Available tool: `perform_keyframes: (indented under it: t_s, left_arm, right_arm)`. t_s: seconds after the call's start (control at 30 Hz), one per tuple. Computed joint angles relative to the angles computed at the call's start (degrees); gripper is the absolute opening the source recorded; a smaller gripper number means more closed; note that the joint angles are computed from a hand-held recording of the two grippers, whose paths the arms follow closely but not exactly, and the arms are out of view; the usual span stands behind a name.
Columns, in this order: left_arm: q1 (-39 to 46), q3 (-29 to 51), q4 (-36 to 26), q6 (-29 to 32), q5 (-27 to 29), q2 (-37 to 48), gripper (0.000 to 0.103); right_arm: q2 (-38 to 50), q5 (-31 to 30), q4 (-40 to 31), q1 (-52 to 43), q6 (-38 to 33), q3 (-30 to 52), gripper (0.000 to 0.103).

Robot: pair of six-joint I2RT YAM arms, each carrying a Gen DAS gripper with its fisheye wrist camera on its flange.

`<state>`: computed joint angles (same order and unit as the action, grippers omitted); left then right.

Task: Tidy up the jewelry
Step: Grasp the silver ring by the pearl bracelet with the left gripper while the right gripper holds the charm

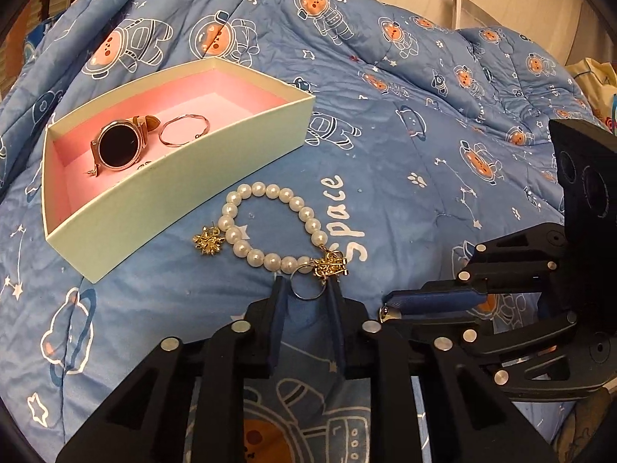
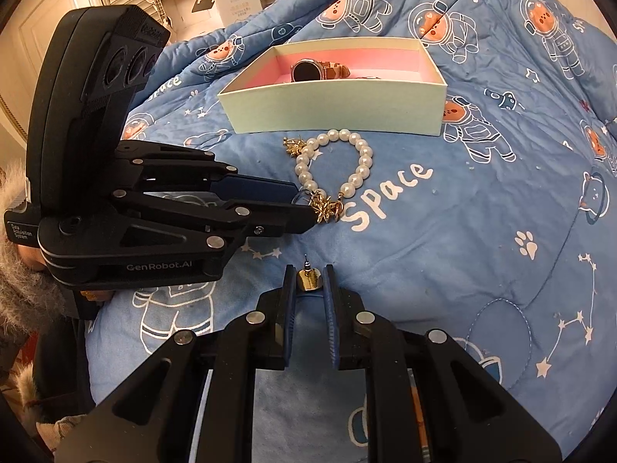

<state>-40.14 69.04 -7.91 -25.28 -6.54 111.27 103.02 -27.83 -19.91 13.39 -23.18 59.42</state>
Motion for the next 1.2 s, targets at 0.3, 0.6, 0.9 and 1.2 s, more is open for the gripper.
perform_keyframes:
  t_s: [0.3,0.6,0.9,1.2]
  left_arm:
    - [-1.85,-2.84,2.05,-0.79,-3.04,-2.72,0.018]
    - [-4.47,-7.99,2.05,-6.36,-7.33,-8.03,0.018]
    - [-3.40,-10.52,-1.32,-9.86,-8.77,-12.40,0.018]
    - [-0.30,-7.07,-5.24,-8.87,-9.69,-14.17,0.018]
  right_arm:
    - [-0.12,-0.09,0.01,-0.09,-0.08,-0.04,0.015]
    - [0.28,-2.84,-3.60,-1.53,-1.43,2.19,0.015]
    - [2.69,-7.09,-12.36,-1.93,-3.29,11.34,0.015]
    - [7.02,-6.57,-16.39,0.27,-4.30,23.69,0.015]
